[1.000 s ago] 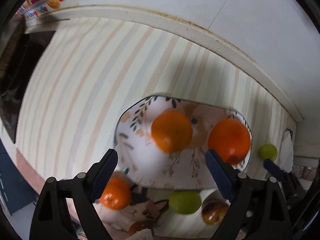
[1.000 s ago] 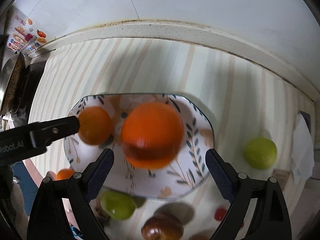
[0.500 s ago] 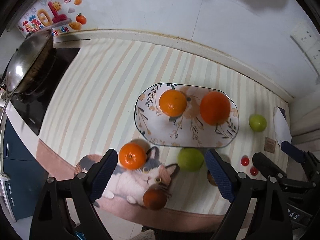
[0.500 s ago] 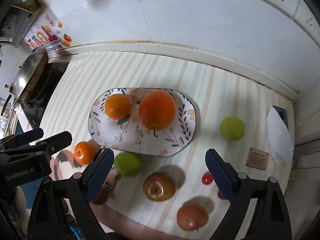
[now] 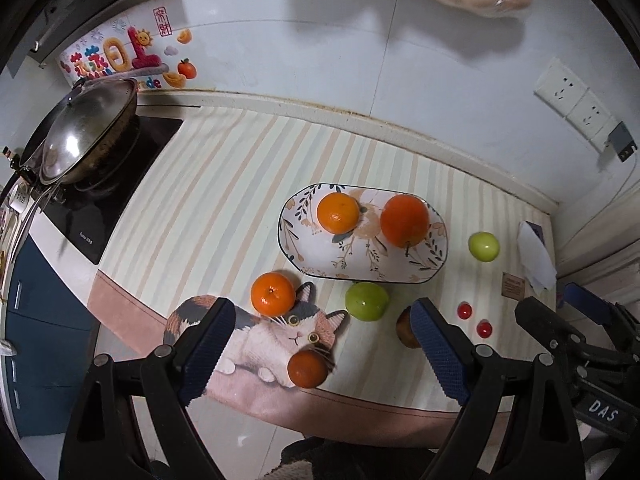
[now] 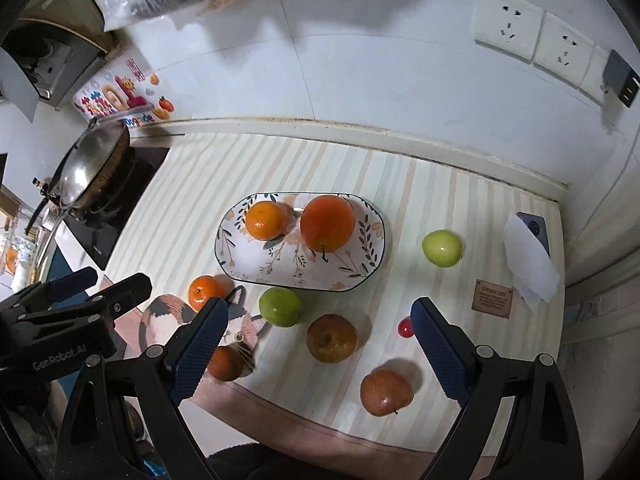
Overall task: Organize fruits
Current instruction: 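Grasp the brown tangerine with left tool while right grasps the red-brown apple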
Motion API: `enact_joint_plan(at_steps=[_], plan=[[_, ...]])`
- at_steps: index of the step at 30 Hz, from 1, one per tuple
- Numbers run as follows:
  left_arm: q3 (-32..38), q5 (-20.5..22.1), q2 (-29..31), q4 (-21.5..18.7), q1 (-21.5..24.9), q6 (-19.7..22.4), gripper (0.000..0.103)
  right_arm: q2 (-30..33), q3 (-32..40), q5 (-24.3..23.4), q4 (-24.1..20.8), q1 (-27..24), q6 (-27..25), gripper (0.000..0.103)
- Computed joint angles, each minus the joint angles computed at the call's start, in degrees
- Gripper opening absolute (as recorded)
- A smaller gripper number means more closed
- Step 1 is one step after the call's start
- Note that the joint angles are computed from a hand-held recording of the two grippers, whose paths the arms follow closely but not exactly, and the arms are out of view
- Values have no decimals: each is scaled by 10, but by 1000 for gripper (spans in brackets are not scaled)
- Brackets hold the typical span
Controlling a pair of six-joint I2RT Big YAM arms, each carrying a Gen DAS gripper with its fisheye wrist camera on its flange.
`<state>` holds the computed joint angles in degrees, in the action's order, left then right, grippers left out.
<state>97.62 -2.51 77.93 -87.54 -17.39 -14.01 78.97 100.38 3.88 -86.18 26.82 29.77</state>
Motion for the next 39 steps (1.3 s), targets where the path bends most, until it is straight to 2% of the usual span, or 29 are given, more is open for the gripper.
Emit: enact_joint_plan(at_steps=[8, 15, 18, 25, 33, 39], plan=[[-20, -32, -26, 22, -12, -11, 90, -20, -11, -10, 4, 3, 14, 95], [-83, -50, -18, 44, -13, -21, 90, -8, -65, -17, 35, -12, 16, 95], [-110, -39, -4, 45, -6, -24, 90, 1, -103, -30, 55, -23, 16, 95], [-164, 36, 44, 30, 23, -34, 90, 38, -177, -74, 88, -48, 4, 95], [-206, 73, 83, 25, 28, -25, 90, 89, -214, -108, 110, -48, 0, 95], [-224, 80, 102, 30, 21, -25, 88, 114, -221, -131, 121, -47, 5, 95]])
